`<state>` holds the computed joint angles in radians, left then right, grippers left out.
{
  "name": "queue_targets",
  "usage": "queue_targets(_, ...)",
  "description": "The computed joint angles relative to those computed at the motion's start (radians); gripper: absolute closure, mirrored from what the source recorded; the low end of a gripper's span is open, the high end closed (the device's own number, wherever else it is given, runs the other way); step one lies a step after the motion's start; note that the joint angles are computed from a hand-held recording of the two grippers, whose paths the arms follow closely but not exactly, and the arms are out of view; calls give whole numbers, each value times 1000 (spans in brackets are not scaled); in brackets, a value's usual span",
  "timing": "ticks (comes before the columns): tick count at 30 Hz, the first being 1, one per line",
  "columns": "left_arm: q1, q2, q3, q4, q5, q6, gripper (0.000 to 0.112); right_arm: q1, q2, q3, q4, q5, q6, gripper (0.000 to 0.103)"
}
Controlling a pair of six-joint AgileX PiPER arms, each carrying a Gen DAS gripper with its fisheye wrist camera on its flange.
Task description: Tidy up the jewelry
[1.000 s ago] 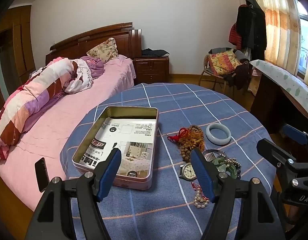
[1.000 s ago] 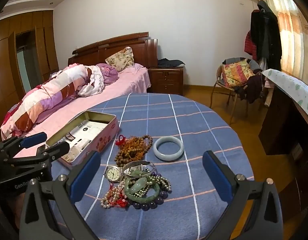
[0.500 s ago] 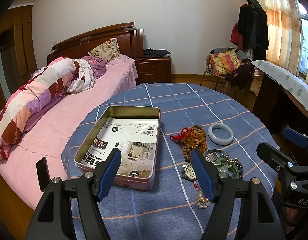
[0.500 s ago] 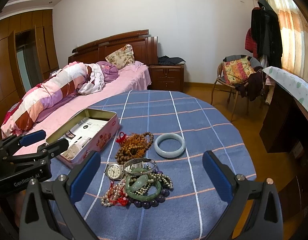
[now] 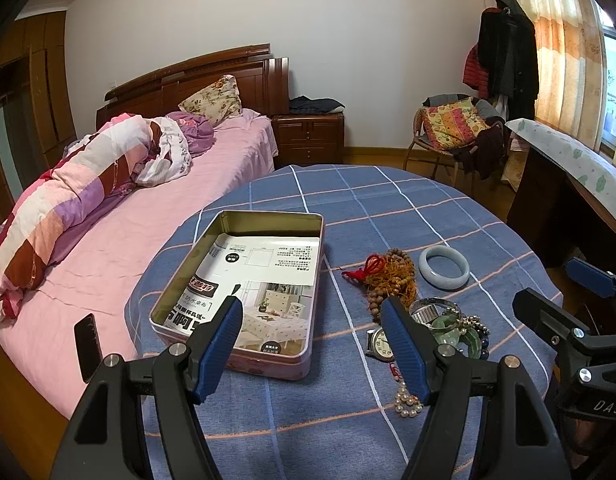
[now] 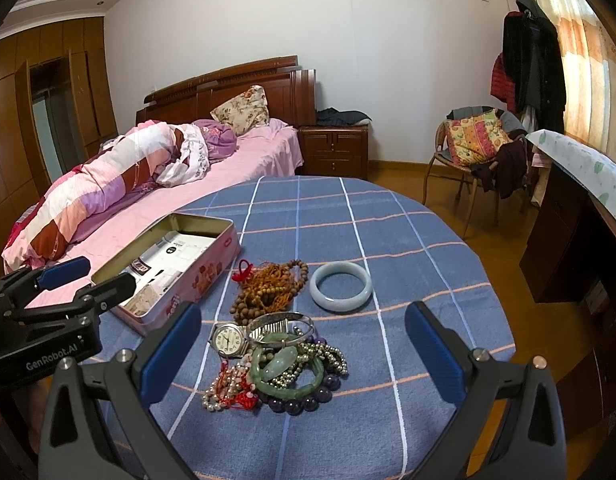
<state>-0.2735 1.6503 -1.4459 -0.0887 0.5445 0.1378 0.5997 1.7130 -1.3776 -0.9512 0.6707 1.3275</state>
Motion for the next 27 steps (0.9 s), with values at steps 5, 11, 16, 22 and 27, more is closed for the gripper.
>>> queue_targets(5,3,1,-2,-1,2,3,41,2,1,8,-7,-5,11,0)
queue_targets(11,6,4,-4,-6,5,8,41,1,2,9,1,-7,6,0)
queue_targets(16,8,7,-2,-4,4,8,41,4,10,22,-5,-17,28,0)
queue_targets(22,8,12,-3,1,2,3,41,4,11,21,-5,-19,29,0)
queue_targets(27,7,12,-4,3,3,2,41,1,11,16,5,-18,18,0)
